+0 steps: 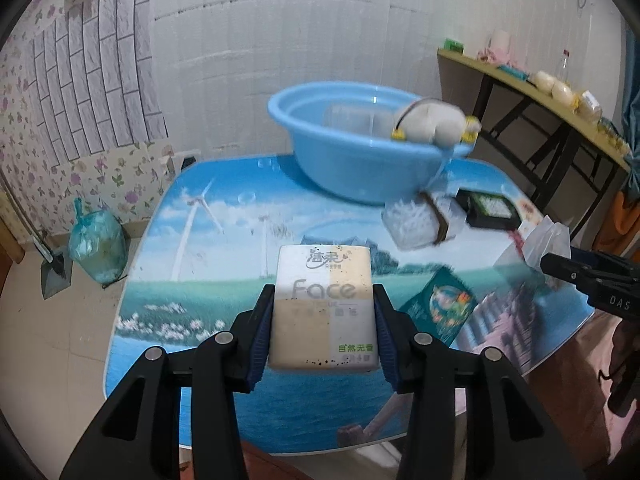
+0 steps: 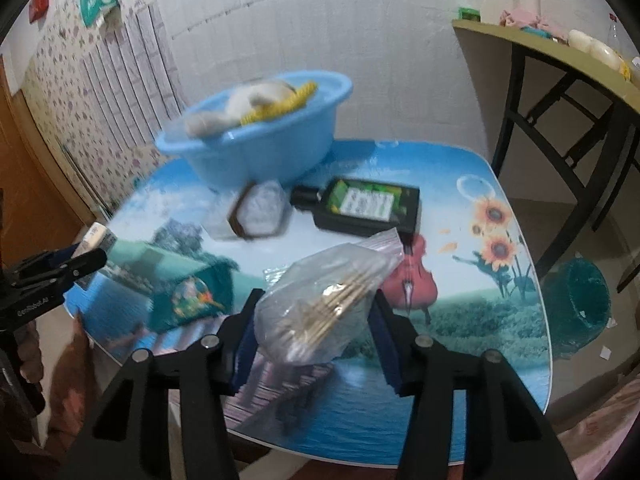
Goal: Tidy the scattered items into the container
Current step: 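Lift and carry the tissue pack with the left tool while the right carries the swab bag to the basin, then open the left tool to drop the tissue pack in the basin while the right drops the swab bag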
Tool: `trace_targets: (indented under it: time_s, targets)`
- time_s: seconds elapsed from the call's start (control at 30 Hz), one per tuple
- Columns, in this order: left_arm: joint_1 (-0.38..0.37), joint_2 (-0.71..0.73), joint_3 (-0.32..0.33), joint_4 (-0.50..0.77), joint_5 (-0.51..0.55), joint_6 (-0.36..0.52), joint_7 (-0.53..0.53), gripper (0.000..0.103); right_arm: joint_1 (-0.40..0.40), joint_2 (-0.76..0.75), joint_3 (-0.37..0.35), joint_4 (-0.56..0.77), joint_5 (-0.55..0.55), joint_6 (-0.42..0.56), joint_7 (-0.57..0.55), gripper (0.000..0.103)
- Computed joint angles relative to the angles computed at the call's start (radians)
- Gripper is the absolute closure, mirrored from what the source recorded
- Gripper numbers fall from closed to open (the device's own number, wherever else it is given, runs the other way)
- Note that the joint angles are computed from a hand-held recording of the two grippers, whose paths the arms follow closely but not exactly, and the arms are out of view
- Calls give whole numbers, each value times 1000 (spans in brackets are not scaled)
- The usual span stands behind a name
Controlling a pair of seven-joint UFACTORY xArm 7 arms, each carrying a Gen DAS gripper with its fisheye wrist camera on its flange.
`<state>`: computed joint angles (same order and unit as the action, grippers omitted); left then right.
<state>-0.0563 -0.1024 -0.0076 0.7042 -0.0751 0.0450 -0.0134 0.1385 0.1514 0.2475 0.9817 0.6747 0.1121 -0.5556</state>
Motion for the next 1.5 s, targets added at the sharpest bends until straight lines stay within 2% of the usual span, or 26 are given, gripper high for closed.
trace_targets:
  time_s: [0.13,0.2,0.27,0.4,0.6,0.8,1.1,1.23,1.5]
  targets:
    - [7,-11,1,26,15,1,-9,59,-18,-25,40,22,125,9,-116,53]
    - [-9,-12,16,44,-14,6,18,59,-7,-35,35,36,177,25,-161,53]
    - [-8,-9,17,64,-19,7,27,59,-5,-40,34,70,275,65,-238,53]
    - [-6,7,15,111,-29,12,40,59,38,-31,2,118,302,72,-281,53]
    - [3,76,3,216,-23,31,57,59,52,32,-13,207,244,89,-249,53]
    - [14,165,-16,344,-58,61,101,59,26,106,18,314,191,100,-235,53]
    - [24,343,-33,563,-11,111,98,59,-4,276,58,532,28,150,-152,53]
    - [15,417,-21,655,24,141,75,59,-14,355,72,631,-41,173,-113,53]
    - [30,527,-34,799,28,204,89,58,9,491,59,820,-188,231,-17,52]
